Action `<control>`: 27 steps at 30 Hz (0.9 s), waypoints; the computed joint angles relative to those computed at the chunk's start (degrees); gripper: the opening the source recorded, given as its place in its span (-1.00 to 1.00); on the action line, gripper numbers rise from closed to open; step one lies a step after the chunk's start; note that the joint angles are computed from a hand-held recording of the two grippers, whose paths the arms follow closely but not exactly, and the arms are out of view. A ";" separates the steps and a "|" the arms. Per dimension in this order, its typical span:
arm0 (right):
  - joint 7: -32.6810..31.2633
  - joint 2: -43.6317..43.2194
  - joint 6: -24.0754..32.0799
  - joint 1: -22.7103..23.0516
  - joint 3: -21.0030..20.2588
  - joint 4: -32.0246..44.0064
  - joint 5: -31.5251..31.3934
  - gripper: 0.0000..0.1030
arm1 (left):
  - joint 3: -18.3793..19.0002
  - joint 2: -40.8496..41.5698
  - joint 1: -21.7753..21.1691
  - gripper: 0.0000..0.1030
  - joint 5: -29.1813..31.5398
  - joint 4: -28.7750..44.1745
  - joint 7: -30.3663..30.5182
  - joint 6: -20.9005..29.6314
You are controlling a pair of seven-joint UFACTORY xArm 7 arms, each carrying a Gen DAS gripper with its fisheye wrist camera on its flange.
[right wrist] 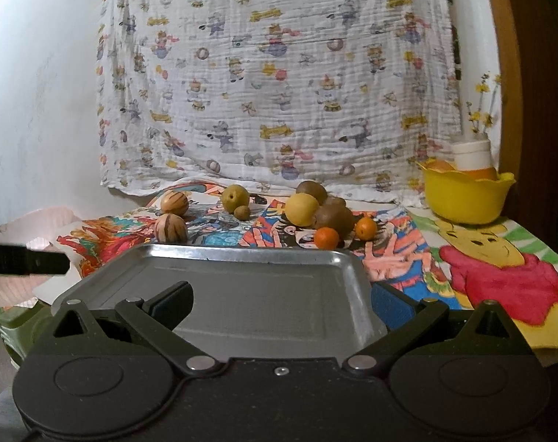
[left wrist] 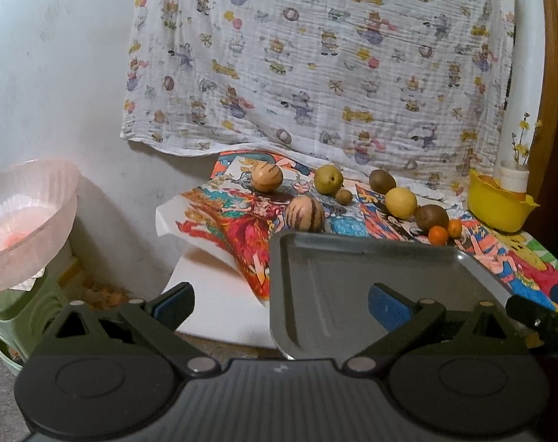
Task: Organize fruits
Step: 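Grasp a striped pepino melon with the left gripper while the right grasps another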
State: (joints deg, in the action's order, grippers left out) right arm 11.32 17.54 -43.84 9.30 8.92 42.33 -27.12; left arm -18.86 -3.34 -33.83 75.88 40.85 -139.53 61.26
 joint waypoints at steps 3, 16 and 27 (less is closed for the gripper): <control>0.61 0.70 2.33 -0.04 0.51 2.46 -1.46 0.99 | 1.43 -1.98 1.66 0.99 0.82 -0.94 1.43 -3.33; 11.14 6.83 19.63 -5.71 10.18 20.38 -16.00 0.99 | 6.05 -6.41 13.02 0.99 1.73 -0.55 13.83 -18.86; 1.93 24.95 45.24 -19.07 40.00 39.72 -23.00 0.99 | 11.66 -3.48 23.79 0.99 5.32 4.53 28.17 -32.80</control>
